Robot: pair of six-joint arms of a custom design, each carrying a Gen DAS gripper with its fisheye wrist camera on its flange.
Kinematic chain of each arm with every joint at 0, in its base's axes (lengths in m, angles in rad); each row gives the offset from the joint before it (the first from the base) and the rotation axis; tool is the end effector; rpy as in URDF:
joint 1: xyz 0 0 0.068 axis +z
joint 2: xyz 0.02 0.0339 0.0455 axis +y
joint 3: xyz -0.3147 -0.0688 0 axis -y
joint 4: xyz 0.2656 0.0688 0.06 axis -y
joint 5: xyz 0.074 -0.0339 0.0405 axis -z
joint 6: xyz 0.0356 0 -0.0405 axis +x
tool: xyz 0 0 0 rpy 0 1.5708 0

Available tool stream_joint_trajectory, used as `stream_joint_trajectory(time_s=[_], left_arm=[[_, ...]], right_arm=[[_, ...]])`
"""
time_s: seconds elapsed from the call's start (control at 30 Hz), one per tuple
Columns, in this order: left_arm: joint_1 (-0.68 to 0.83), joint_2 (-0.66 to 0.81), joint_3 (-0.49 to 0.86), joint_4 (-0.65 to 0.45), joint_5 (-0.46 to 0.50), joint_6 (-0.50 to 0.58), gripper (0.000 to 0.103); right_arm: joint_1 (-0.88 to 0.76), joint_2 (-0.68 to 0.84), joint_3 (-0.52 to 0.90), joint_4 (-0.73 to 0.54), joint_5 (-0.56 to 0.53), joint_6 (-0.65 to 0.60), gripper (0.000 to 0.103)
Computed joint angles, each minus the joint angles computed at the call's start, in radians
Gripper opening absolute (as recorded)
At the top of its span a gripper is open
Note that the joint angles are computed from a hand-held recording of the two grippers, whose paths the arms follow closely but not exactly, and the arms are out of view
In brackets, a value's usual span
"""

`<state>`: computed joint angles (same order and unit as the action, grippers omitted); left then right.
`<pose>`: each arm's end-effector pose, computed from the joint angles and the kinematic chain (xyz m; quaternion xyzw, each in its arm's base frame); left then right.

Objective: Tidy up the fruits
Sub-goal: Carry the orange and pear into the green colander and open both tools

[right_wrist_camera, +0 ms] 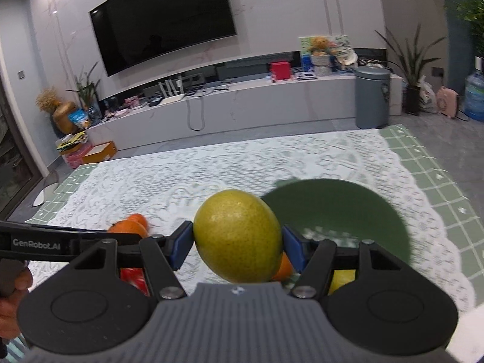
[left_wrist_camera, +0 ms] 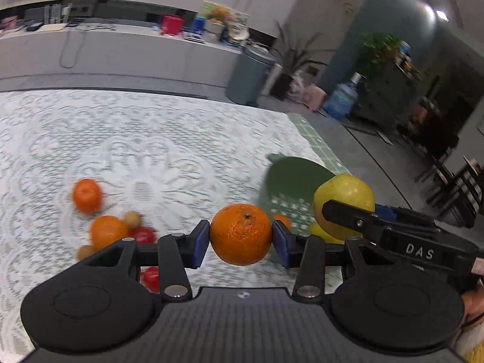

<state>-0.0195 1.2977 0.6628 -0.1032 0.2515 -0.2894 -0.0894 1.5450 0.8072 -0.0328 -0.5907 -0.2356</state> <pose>0.2646 -0.0140 0.2343 -0.0718 0.9059 -0.1751 0.3788 0.3236 -0.0091 0.2217 -0.1774 0.8705 0.2043 0.4111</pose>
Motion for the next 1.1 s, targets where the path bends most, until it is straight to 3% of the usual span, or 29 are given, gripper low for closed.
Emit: stream_joint_trajectory(time_s=[0.47, 0.73, 1.1], left_arm=[[-0.197, 0.211, 0.187, -0.028, -0.048, 0.146, 0.051], [-0.247, 0.357, 0.315, -0.091, -0.08, 0.244, 0.051], [-0.247, 0.499, 0.466, -0.176, -0.166, 0.395, 0.051]], right_arm=[[-0.211, 0.132, 0.175, -0.165, -0.054, -0.193, 0.061], [-0.155, 0.285, 0.339, -0.256, -0.065, -0.169, 0.061], [-0.066, 0.459, 0.519, -0.354, 0.027, -0.233, 0.061]])
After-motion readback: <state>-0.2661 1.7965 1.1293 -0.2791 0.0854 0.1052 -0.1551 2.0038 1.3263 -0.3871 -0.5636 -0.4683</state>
